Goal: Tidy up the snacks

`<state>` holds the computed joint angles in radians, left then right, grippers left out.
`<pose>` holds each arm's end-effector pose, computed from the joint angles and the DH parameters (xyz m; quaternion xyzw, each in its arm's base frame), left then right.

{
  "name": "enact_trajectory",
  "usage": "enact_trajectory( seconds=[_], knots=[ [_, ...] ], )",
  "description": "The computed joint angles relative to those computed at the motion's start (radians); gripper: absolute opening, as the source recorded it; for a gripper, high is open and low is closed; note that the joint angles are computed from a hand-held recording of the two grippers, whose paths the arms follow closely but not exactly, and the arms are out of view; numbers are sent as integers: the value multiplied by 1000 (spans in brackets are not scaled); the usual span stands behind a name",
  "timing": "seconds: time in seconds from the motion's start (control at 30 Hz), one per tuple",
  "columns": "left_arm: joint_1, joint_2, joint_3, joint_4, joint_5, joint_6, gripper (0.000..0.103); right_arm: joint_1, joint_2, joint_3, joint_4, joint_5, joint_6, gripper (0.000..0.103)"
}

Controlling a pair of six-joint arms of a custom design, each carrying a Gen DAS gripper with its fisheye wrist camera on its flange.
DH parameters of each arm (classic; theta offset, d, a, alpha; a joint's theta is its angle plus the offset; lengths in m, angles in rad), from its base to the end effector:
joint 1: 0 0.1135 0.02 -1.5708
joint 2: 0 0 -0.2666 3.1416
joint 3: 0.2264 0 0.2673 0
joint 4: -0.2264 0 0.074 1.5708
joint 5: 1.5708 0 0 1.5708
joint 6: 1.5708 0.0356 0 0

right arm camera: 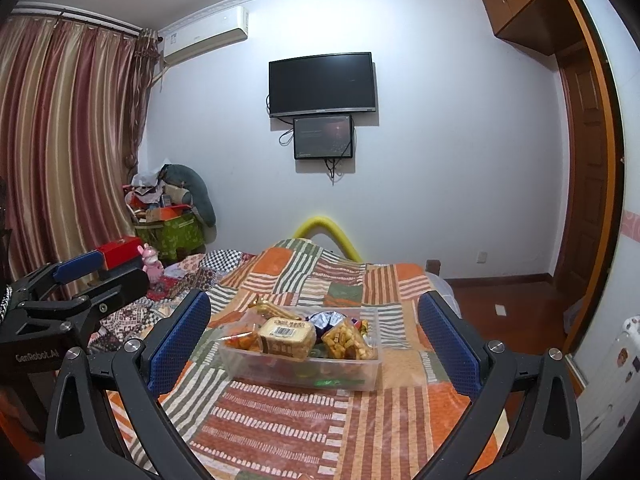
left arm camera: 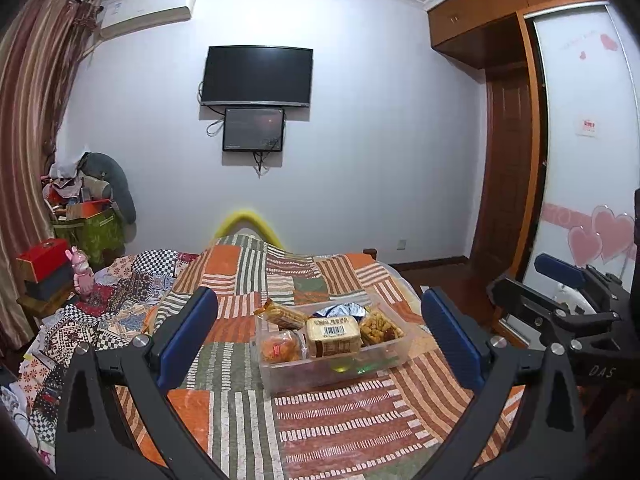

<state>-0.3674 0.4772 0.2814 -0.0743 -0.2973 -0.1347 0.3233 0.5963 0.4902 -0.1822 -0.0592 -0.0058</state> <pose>0.1479 -0.0458 0.2153 0.0023 0.7922 -0.0346 0.6093 0.1603 0.0559 0.2642 -0.1487 0.7873 0.1179 0.5867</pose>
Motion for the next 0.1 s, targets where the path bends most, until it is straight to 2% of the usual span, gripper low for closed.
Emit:
enact_trajectory(
  seconds=[0.1],
  knots=[
    [-12, 2, -1, -3, -11, 7, 103, 0, 0, 0, -2, -2, 0, 103]
  ],
)
